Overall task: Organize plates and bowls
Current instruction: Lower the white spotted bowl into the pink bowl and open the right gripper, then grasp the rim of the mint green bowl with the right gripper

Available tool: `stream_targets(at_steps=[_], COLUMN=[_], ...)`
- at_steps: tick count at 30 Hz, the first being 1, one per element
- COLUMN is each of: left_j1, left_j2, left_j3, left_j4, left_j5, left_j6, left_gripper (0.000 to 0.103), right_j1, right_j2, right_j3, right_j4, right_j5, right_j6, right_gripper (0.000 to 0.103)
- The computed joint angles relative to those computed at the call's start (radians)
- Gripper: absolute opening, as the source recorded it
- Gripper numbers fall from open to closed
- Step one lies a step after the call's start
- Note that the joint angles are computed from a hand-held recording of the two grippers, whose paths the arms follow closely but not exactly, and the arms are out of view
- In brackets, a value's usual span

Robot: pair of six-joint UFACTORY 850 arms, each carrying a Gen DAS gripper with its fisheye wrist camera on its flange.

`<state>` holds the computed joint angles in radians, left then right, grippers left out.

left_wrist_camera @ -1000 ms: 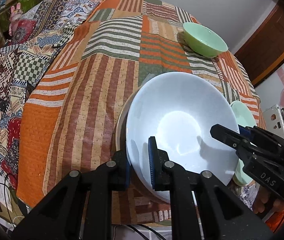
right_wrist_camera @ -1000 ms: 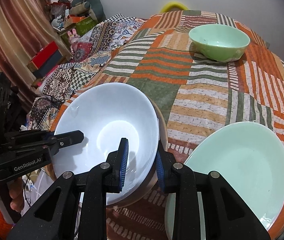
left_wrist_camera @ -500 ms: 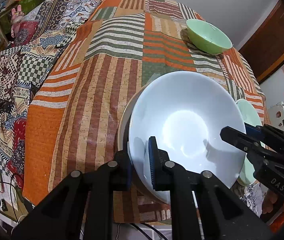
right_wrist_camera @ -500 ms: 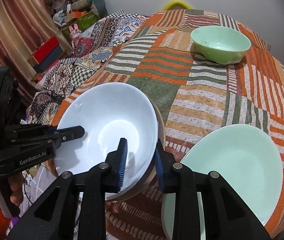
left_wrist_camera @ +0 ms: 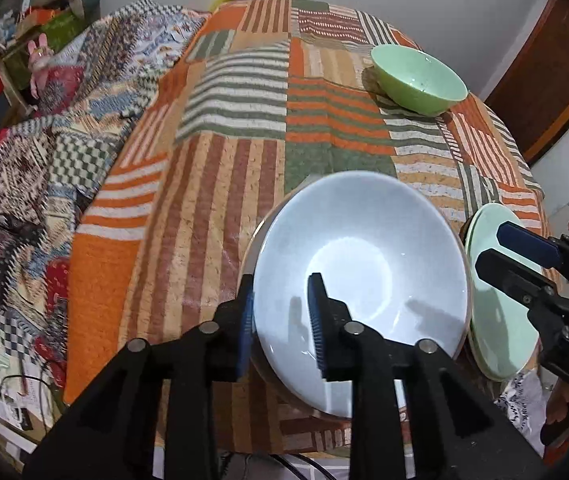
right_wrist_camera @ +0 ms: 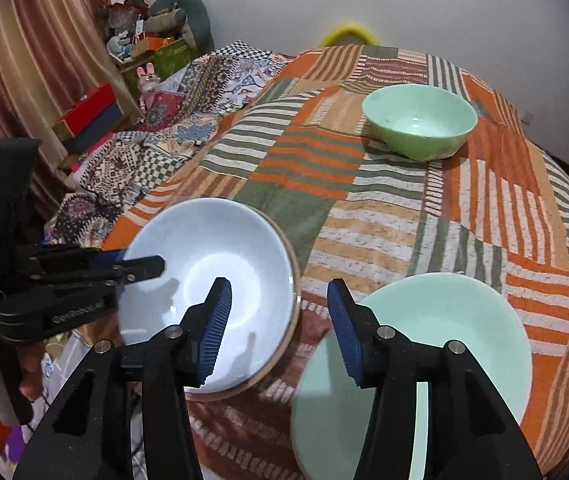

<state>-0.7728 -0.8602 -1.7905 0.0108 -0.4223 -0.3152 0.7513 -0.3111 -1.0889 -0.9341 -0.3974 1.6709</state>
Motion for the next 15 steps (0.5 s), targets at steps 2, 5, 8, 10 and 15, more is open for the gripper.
stream_targets(at_steps=[2, 5, 8, 10, 15], left_j1=[-0.013, -0.025, -0.033, -0.034, -0.030], left_j2=[0.016, 0.032, 0.046, 0.051, 0.050], left_j3=[0.016, 0.020, 0.018, 0.012, -0.015], left_j4=[0.126, 0.198, 0.207, 0.172, 0.090], left_j5=[0.028, 0.049, 0.077, 0.098, 0.141], left_j6=[-0.092, -0.113, -0.093, -0.057, 0.000], left_gripper=[0.042, 0.046, 0.052, 0.053, 0.057], right_j1=[-0.004, -0.013, -0.026, -0.036, -0.088], right_j2=[0.006, 0.024, 0.042, 0.057, 0.091], right_j3=[0.010, 0.032, 0.048, 0.062, 0.086], right_j4=[-0.009, -0.043, -0.092, -0.144, -0.216], right_j5=[0.008, 0.019, 0.025, 0.015, -0.026], right_j6=[0.019, 0.072, 0.133, 0.192, 0.271], right_gripper=[0.046, 0.046, 0.046, 0.046, 0.055])
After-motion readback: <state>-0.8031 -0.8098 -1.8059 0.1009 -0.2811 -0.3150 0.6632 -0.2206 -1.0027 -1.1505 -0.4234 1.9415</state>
